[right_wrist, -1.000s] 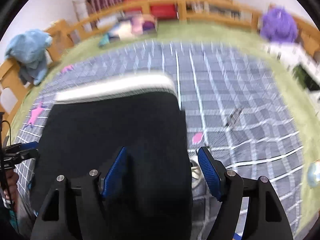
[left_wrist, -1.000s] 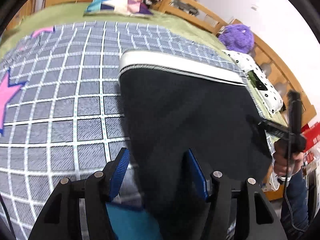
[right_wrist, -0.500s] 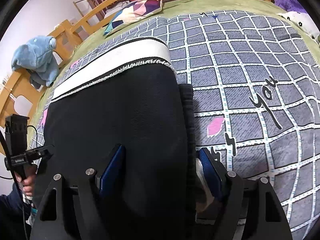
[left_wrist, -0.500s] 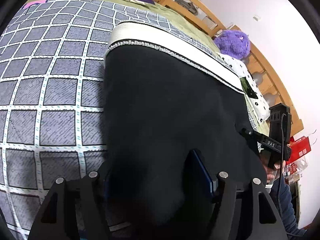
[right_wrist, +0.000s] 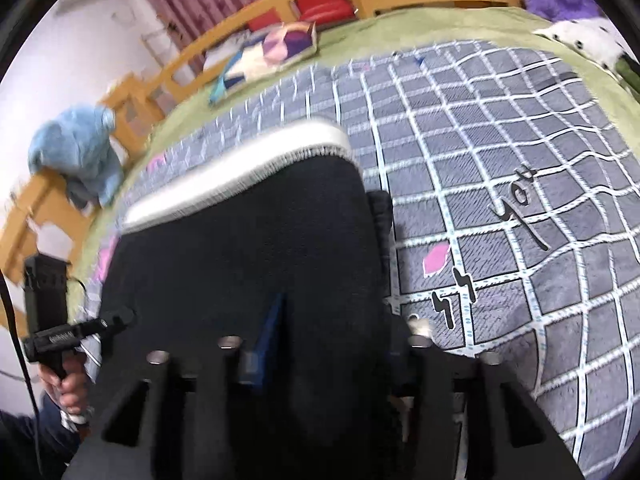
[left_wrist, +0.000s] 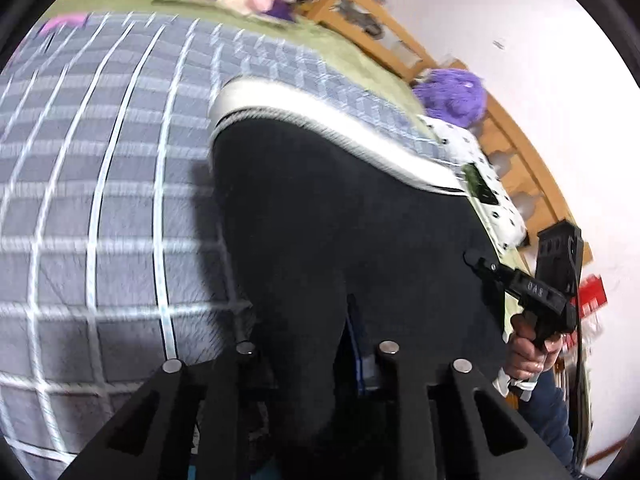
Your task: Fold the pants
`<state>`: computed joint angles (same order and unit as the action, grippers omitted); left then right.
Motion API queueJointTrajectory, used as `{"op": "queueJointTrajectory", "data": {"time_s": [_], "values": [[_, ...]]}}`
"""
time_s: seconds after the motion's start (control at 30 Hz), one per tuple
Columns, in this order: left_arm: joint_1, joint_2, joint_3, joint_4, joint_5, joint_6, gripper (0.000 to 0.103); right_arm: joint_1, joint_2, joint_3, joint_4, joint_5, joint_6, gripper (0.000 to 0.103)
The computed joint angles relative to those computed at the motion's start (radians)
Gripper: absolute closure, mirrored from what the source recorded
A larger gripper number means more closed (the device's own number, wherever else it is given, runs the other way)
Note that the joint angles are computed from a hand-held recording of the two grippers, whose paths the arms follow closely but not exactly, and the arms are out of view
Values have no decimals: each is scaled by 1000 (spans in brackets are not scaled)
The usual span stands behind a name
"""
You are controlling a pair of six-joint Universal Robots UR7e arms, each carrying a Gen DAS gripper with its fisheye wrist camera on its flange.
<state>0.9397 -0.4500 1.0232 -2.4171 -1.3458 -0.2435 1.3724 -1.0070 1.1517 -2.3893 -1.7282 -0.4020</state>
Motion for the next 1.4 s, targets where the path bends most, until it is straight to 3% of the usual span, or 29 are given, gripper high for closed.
{"op": "queueJointTrajectory", "data": {"time_s": [0.07,0.13,0.2,0.33,0.47,0.57,0.63,0.67,0.73,0.83,0.93,1.0,1.1,1.23,1.3,1.4], "values": [[-8,-12,-13,2,-5,54,82,16,-19,14,-9,19,50,79],[-7,-35,-25,2,-15,86,82,70,-21,45,-73,-79,36,79],[-3,-61,-28,8,1,102,83,107,-19,67,-112,-119,33,80],[22,-158,8,19,44,139,82,163,-17,113,-156,-74,96,81],[44,-224,22,103,160,130,82,207,42,122,-178,5,167,81],[78,-241,37,162,230,104,81,226,121,88,-147,17,174,81],[102,-232,49,159,235,88,77,230,180,54,-153,-31,169,80],[119,-223,55,146,214,80,73,231,210,47,-204,-91,137,76],[130,-219,68,128,195,80,67,221,229,44,-234,-131,90,73],[100,-233,122,102,289,98,58,229,220,29,-175,-185,152,65],[45,-263,192,47,448,150,58,281,217,29,-218,-354,108,62],[18,-293,240,-7,495,175,54,302,171,97,-302,-344,104,62],[1,-344,299,-61,432,187,49,320,110,196,-384,-263,65,62],[-18,-394,426,-128,388,230,48,339,91,334,-516,-261,-74,62],[-30,-389,492,-120,438,255,46,328,85,373,-474,-250,-89,61],[-61,-388,627,-265,579,356,45,329,107,450,-559,-351,-196,61]]}}
